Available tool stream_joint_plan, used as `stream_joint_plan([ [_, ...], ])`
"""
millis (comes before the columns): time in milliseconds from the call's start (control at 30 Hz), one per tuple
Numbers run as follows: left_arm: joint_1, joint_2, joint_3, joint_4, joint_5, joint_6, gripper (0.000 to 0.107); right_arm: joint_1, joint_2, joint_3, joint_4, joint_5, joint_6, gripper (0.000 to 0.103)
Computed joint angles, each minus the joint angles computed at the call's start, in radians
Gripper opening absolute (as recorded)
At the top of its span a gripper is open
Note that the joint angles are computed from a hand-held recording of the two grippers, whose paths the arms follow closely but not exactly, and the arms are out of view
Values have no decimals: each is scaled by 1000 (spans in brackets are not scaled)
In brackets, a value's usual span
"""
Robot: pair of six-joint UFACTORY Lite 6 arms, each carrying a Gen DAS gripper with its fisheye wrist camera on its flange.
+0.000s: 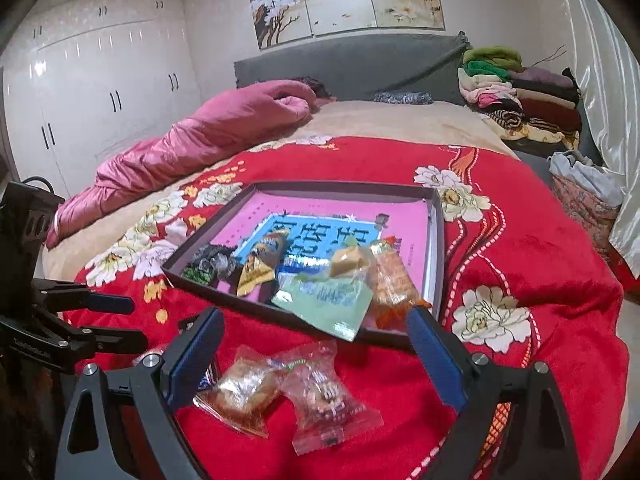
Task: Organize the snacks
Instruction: 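Withdraw both open tools from the tray toward the remaining snacks, then grasp the clear cookie bag with the right tool while the left tool grasps the round green-labelled cookie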
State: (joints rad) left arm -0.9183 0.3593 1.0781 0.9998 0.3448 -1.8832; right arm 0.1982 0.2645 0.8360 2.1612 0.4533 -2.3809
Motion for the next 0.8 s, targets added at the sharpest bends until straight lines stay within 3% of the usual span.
stream_joint_plan([
  [233, -9, -17, -26, 21, -8, -29, 80, -6, -20, -24, -7, -11, 1, 92],
  [533, -9, 6, -30, -10, -42, -11, 80, 41, 13, -3, 2, -115, -8, 92],
  [800, -18, 52, -13, -53, -75, 28, 80, 47, 116, 80, -181, -199, 188, 92],
])
